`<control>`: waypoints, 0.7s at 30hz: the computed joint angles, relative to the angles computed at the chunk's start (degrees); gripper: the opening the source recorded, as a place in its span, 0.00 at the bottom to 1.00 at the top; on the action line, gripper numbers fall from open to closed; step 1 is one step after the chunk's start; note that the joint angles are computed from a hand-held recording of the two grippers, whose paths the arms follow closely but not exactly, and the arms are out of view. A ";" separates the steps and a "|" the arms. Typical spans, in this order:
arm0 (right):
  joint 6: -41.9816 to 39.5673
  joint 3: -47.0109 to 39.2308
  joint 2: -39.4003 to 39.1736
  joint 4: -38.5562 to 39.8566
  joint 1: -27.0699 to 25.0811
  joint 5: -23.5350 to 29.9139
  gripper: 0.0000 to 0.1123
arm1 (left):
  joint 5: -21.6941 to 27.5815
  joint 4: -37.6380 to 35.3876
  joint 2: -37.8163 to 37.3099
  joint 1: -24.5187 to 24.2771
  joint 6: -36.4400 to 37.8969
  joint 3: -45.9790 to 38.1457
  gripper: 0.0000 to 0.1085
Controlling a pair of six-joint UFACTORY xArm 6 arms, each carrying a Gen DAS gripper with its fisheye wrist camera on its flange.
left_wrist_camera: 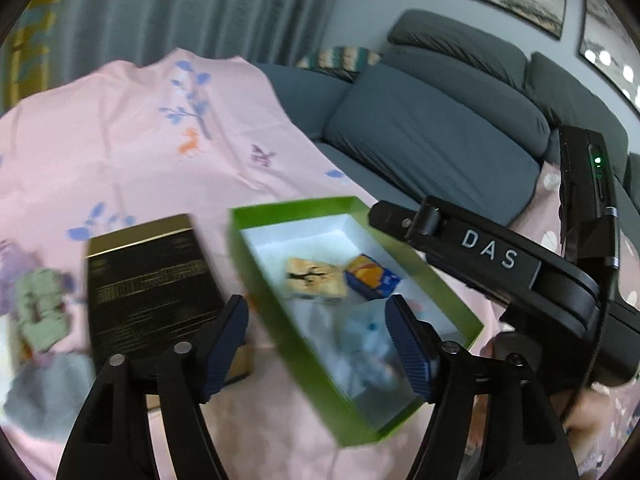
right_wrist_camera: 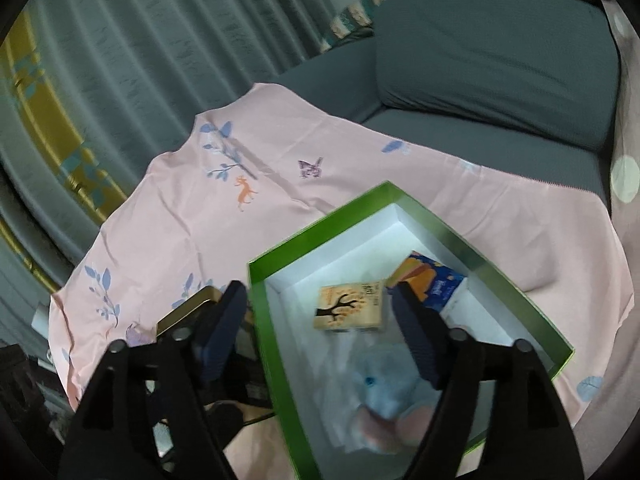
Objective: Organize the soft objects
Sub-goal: 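Lower the yellow pack into the green box and open the right tool, then move the right tool back over the sheet toward the grey fluffy cloth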
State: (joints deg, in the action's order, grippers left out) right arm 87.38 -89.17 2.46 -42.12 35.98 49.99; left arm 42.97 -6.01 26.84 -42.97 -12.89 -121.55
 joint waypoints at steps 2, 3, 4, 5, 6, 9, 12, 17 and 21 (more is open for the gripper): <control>-1.41 -2.17 1.34 -0.73 1.13 0.25 0.74 | -3.59 1.45 -5.80 0.83 -2.00 8.37 0.69; -1.99 -3.06 1.90 -0.99 1.59 0.27 0.75 | -5.20 2.04 -8.87 1.41 -3.19 12.65 0.70; -2.77 -4.36 2.70 -1.47 2.25 0.38 0.78 | -6.35 2.24 -11.00 1.90 -3.93 15.64 0.74; -3.23 -5.50 3.44 -2.03 2.91 0.81 0.81 | -7.86 2.82 -14.21 2.70 -5.47 19.97 0.75; -3.92 -6.78 4.26 -2.43 3.53 1.39 0.82 | -8.89 3.55 -16.18 3.17 -6.73 22.73 0.76; -7.16 -11.49 7.34 -2.85 5.46 3.19 0.84 | -10.44 7.30 -22.63 5.41 -11.46 30.77 0.76; -10.10 -13.81 9.16 -2.12 6.50 1.27 0.87 | -10.93 11.48 -29.10 8.14 -16.58 38.37 0.76; -16.13 -17.19 12.11 3.05 7.77 -3.92 0.87 | -9.57 20.07 -39.68 13.80 -27.13 50.55 0.76; -23.76 -21.83 16.76 11.82 8.73 -8.37 0.87 | -9.54 20.05 -44.75 18.10 -30.01 58.22 0.76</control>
State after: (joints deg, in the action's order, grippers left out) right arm 63.62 -110.99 19.22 -30.30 44.70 41.62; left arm 33.43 14.03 -17.91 -24.87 -42.91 -63.32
